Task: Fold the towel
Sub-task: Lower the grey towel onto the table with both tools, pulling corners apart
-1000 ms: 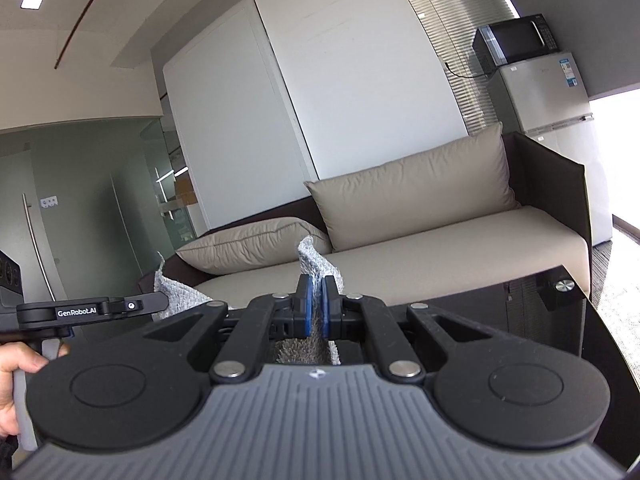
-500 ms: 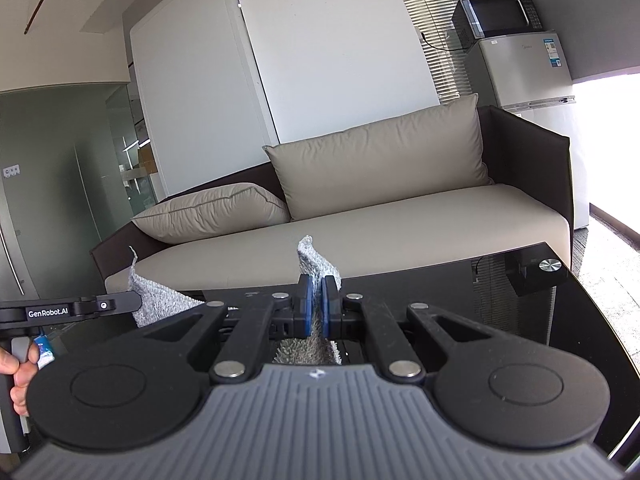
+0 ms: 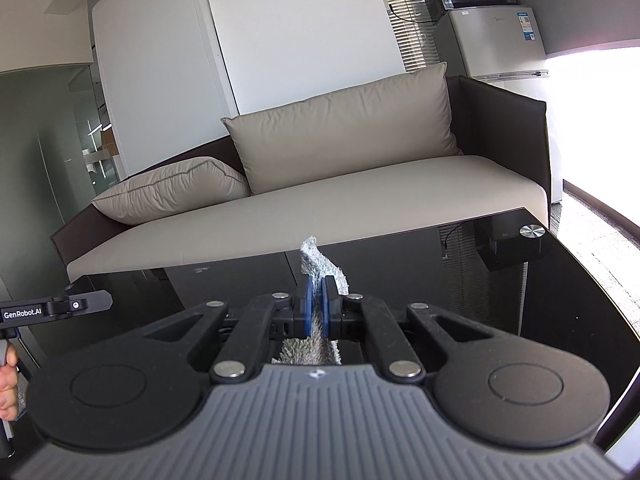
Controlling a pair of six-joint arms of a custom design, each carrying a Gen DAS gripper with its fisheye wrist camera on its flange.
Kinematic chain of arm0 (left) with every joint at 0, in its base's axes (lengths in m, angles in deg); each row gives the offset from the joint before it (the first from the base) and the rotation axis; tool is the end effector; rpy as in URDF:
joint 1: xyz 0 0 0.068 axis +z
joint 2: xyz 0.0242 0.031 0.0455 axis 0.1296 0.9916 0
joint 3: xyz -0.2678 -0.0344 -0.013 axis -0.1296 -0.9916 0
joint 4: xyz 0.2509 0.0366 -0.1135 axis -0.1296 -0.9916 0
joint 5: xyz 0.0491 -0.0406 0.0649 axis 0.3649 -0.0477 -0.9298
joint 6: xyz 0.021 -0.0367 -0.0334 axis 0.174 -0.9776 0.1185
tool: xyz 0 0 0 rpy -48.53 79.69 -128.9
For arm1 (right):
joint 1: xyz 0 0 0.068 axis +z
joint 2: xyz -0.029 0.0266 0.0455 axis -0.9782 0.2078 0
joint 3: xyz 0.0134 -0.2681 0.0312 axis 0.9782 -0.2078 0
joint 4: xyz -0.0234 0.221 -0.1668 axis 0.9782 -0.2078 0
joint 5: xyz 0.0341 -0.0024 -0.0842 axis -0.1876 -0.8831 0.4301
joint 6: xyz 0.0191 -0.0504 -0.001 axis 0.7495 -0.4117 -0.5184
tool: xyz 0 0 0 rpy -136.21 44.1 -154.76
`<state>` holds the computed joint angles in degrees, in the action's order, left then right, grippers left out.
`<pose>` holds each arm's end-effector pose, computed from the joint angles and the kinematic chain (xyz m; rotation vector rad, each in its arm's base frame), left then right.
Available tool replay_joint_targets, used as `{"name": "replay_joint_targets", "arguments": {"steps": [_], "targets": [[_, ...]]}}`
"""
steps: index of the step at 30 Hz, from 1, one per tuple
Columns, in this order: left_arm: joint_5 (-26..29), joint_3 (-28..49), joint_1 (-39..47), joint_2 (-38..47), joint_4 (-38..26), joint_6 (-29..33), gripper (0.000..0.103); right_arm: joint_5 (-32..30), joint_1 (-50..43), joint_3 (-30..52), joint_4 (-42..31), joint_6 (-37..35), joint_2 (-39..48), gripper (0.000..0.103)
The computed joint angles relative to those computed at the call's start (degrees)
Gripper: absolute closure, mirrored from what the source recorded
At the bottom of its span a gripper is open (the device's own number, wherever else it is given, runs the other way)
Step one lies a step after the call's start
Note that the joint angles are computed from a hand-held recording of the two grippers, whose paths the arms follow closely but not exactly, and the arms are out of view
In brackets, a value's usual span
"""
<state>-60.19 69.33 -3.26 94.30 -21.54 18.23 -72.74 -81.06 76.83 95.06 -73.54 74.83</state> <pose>0.2923 -0.0622 0.1230 0.1355 2.0179 -0.4242 0.3017 -0.0052 0.1787 0.0216 1.8948 0.3894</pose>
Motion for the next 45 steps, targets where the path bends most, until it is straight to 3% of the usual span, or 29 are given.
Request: {"name": "replay_joint_targets", "arguments": {"steps": [9,14,24,27,32,34,36,39,41,45], "targets": [[5.3,6.0,-0.2,9.6,-4.6,1.1,0.092,4.2,3.0,3.1,-2.4,-3.8,4.6,0.098],[4.6,9.9,-1.2,14.3,-6.3,2.2,0.091,3.4,2.3,2.9,-2.4,-2.9,5.4,0.098],[-4.4,18.4,-5.4,21.3,-12.7,5.8,0.091,1.9,1.6,3.3,-3.2,-2.5,5.8,0.098],[-9.2,19.1,-7.1,22.0,-12.7,8.1,0.091,2.1,1.6,3.6,-3.4,-2.7,6.0,0.098],[-12.5,19.2,-7.3,22.0,-12.8,8.4,0.092,3.4,1.3,3.8,-3.2,-1.4,6.3,0.098],[-13.3,19.2,-7.2,21.9,-13.0,8.3,0.092,3.8,1.0,4.2,-3.8,-0.7,6.6,0.093],[-14.9,19.2,-7.6,21.8,-13.1,8.3,0.092,5.2,1.0,4.1,-3.7,-0.4,6.6,0.074],[-16.4,19.1,-7.7,21.5,-13.3,8.1,0.092,6.7,0.6,4.0,-3.5,0.5,6.4,0.059],[-16.8,19.0,-7.4,21.2,-13.6,8.0,0.092,6.9,0.1,3.9,-3.6,0.8,6.4,0.052],[-16.9,18.8,-7.3,20.8,-13.3,7.5,0.092,7.2,-1.0,3.8,-4.5,1.5,6.3,0.052]]}}
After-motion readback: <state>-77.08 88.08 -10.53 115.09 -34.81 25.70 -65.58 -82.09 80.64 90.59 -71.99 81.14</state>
